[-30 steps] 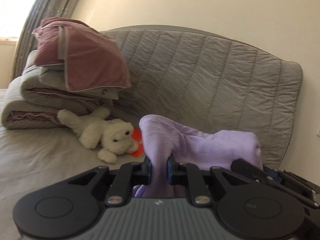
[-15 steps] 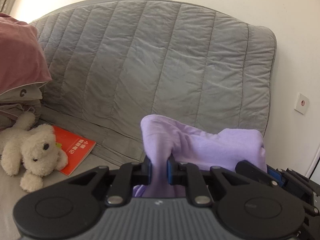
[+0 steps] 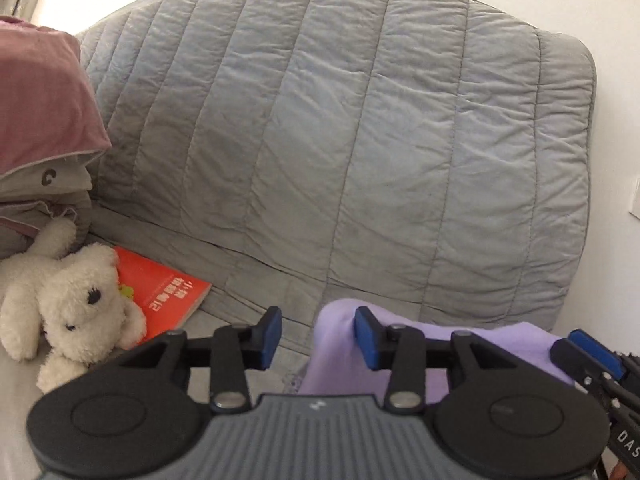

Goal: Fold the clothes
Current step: 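Lift the folded sweatshirt with both grippers and carry it toward the clothes stack, then lower the sweatshirt onto the clothes stack and open both grippers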

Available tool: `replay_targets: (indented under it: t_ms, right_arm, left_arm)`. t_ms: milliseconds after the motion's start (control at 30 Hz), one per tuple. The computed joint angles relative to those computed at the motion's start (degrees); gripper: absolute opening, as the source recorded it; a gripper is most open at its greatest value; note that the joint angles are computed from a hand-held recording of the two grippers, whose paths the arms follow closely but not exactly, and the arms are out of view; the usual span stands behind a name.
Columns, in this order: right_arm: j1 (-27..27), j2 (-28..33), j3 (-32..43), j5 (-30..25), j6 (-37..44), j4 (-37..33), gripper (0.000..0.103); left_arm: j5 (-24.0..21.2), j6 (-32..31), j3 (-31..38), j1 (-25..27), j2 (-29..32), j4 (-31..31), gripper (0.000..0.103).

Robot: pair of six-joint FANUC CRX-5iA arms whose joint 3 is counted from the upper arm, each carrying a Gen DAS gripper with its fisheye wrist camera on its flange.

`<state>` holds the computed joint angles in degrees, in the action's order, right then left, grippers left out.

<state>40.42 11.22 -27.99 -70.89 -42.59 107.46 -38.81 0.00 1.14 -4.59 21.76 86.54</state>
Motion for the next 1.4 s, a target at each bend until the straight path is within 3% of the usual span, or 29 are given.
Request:
replay_targets:
  t_ms: [67,133,200,233,333,567,800,1200,1400]
  right_arm:
    - [0.0,0.2,0.4,-1.1,1.3,1.0,0.036]
    - [-0.3,-0.1,0.4,-0.5,2.2,3.1,0.036]
    - [-1.2,-0.6,0.4,1.9,2.3,5.7,0.036]
    - [-1.8,-0.6,0.6,3.4,2.7,6.6,0.036]
    - [-2.4,0.1,1.6,6.0,5.3,7.0,0.037]
    - [-2.5,1.9,3.2,10.0,10.3,-0.1,0.036]
    - [-2.7,2.3,3.7,10.5,10.4,-0.8,0.036]
    - [-0.4,0.5,4.1,10.5,12.0,-2.3,0.042]
    - [2.5,-2.0,4.3,10.2,14.5,-5.8,0.044]
  left_arm:
    - [0.8,-5.1,-1.9,-1.2,-1.1,6.0,0.041]
    - [-1.4,-8.0,-2.7,-1.5,-1.3,9.7,0.040]
    - [-5.4,-7.7,-1.9,-0.9,-0.4,8.7,0.032]
    - [-5.9,-7.7,-1.6,-0.8,0.0,7.7,0.025]
    - [-5.0,-8.1,-1.3,-1.4,0.9,5.5,0.022]
    - [-5.3,-5.1,0.4,-1.3,3.9,3.3,0.022]
    - [-5.7,-3.3,0.3,-1.2,4.7,5.5,0.027]
    - [-2.4,3.2,-0.8,0.3,-0.8,-2.7,0.028]
    - [-2.0,8.1,-3.8,2.5,-5.7,-8.0,0.037]
